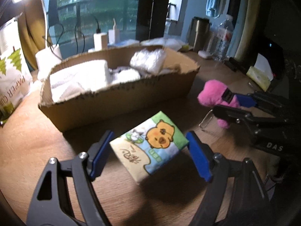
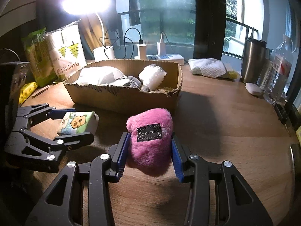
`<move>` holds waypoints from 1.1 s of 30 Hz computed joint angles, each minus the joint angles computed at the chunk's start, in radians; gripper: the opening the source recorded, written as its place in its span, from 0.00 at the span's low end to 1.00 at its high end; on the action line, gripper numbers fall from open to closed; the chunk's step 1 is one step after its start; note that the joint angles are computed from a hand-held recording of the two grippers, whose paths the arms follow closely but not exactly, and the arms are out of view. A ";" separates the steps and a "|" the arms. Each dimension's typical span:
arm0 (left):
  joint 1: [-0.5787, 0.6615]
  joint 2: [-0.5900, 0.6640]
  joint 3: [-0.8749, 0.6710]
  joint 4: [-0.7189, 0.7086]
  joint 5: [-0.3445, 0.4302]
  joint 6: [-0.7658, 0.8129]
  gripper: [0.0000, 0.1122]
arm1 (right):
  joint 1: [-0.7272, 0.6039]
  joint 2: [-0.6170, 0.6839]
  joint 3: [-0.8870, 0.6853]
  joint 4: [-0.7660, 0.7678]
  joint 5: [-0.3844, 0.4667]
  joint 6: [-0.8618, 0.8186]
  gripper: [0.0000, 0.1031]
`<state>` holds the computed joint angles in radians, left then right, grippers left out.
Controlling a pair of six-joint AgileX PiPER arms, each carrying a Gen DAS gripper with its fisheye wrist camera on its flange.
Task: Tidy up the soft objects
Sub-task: 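Carry the pink plush toy over the box with the right tool while the left tool carries the cloth book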
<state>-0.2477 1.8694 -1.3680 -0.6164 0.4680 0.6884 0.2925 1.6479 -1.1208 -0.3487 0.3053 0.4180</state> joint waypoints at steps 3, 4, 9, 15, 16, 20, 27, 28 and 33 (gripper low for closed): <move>0.002 -0.014 0.008 -0.020 -0.001 0.029 0.70 | 0.001 -0.004 -0.010 -0.005 0.006 0.001 0.43; 0.004 -0.020 0.011 -0.030 -0.001 0.040 0.70 | 0.002 -0.005 -0.012 -0.008 0.007 0.003 0.43; 0.022 -0.050 0.039 -0.155 -0.015 0.156 0.70 | 0.008 -0.016 -0.028 -0.018 0.015 0.007 0.43; 0.042 -0.077 0.052 -0.245 -0.024 0.226 0.70 | 0.014 -0.022 -0.045 -0.029 0.017 0.012 0.43; 0.046 -0.083 0.054 -0.264 -0.025 0.242 0.70 | 0.015 -0.023 -0.048 -0.030 0.016 0.013 0.43; 0.059 -0.097 0.047 -0.299 -0.026 0.264 0.70 | 0.020 -0.022 -0.068 -0.045 0.018 0.021 0.43; 0.082 -0.106 0.018 -0.338 -0.026 0.302 0.70 | 0.024 -0.015 -0.119 -0.053 0.024 0.009 0.43; 0.084 -0.104 0.011 -0.341 -0.030 0.304 0.70 | 0.025 -0.014 -0.126 -0.057 0.024 0.010 0.43; 0.097 -0.097 -0.025 -0.371 -0.049 0.322 0.70 | 0.025 -0.003 -0.170 -0.048 0.021 -0.018 0.43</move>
